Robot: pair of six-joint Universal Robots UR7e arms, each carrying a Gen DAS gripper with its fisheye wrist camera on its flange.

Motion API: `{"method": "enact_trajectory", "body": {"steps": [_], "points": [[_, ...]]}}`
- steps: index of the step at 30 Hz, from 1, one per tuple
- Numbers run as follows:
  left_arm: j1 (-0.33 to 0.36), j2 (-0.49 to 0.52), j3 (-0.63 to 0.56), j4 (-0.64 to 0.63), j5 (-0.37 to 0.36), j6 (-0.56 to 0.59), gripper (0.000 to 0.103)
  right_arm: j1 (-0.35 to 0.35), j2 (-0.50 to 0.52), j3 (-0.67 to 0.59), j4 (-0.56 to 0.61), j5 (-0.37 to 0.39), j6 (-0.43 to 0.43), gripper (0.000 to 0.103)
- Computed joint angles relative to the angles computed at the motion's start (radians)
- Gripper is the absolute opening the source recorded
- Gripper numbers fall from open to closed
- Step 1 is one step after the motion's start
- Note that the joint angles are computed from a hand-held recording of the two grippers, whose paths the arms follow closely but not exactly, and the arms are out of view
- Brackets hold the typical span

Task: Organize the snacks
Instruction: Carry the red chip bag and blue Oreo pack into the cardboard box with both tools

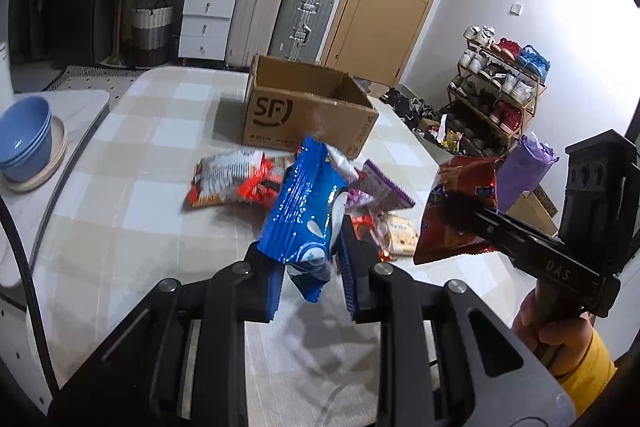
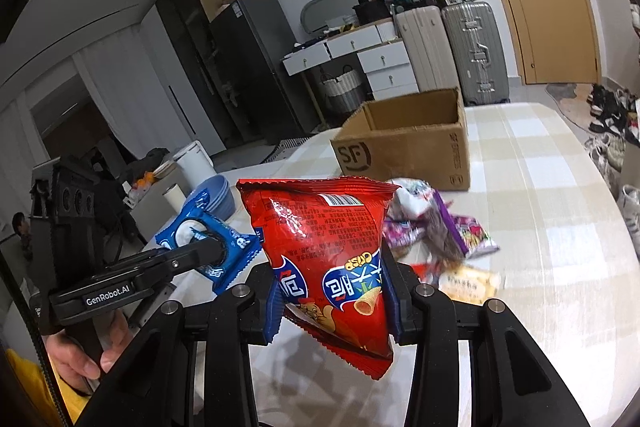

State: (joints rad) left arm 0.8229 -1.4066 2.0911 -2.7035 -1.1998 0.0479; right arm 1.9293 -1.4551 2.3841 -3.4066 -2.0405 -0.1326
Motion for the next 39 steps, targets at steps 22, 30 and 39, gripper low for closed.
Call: {"method": "enact_trajectory", "body": {"steps": [22, 30, 39], "points": [[0.001, 0.424, -0.596, 0.162, 0.069, 0.142, 0.021, -0.123, 0.044, -0.412, 0.318, 0.147, -0.027, 0.040], [0.039, 0.695, -0.999, 0.352, 0.084, 0.145, 0.021, -0.162, 0.149, -0.592, 0.424, 0.130, -0.040, 0.040], [0.075, 1.025, -1.505, 0.649, 0.098, 0.150, 0.021, -0.213, 0.252, -0.749, 0.554, 0.097, -0.031, 0.040]]}}
